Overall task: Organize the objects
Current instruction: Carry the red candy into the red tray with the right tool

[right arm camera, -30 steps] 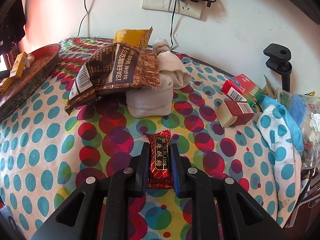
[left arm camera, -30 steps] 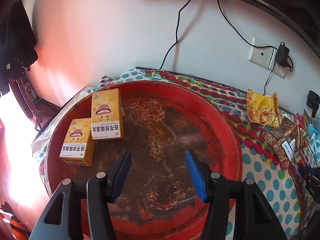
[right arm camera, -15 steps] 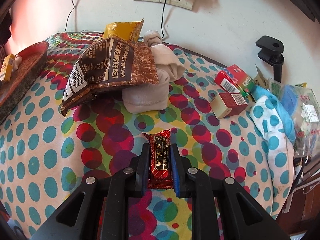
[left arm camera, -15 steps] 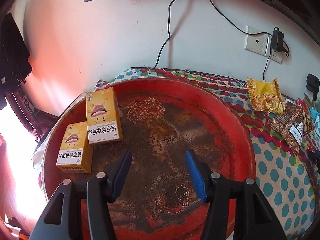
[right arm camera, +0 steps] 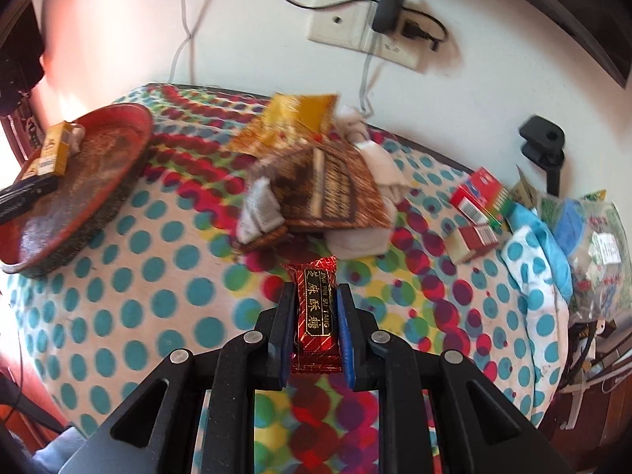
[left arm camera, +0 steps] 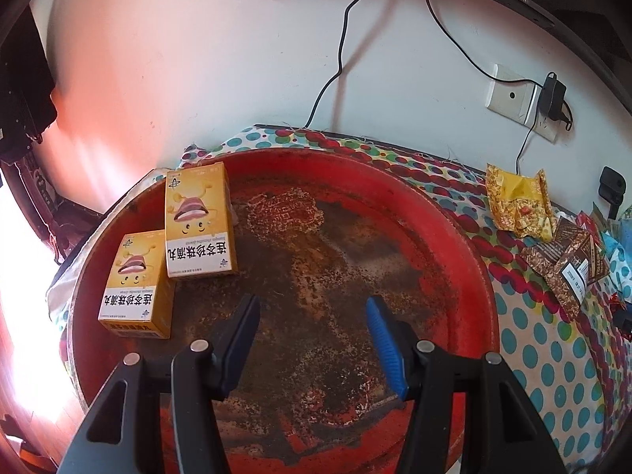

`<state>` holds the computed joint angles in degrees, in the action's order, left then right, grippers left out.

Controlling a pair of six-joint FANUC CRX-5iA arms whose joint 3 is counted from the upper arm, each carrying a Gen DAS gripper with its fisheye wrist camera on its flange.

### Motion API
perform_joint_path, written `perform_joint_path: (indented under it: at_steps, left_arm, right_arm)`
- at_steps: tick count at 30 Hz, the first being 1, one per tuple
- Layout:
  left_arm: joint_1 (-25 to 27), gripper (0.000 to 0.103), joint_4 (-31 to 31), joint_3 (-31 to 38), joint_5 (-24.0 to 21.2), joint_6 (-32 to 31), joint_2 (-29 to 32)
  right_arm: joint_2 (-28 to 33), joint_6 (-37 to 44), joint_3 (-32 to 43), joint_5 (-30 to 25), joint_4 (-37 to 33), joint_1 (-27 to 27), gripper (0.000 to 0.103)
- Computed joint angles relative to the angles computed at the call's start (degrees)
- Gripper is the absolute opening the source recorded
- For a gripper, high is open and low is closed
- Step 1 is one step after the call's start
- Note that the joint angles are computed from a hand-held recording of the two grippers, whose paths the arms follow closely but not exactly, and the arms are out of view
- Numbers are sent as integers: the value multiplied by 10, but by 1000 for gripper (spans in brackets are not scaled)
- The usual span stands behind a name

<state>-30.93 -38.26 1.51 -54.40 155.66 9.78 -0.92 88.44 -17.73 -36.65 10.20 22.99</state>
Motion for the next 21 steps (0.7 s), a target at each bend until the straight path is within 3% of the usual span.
perform_joint_path:
  at_steps: [8, 21]
  left_arm:
    - [-7, 58, -35, 2, -28, 34, -6]
    - [-5, 58, -63, 0, -56, 77, -15]
  right_arm:
    - [-2, 41, 40, -28, -55, 48, 19]
    - [67, 102, 151, -56, -130, 118, 19]
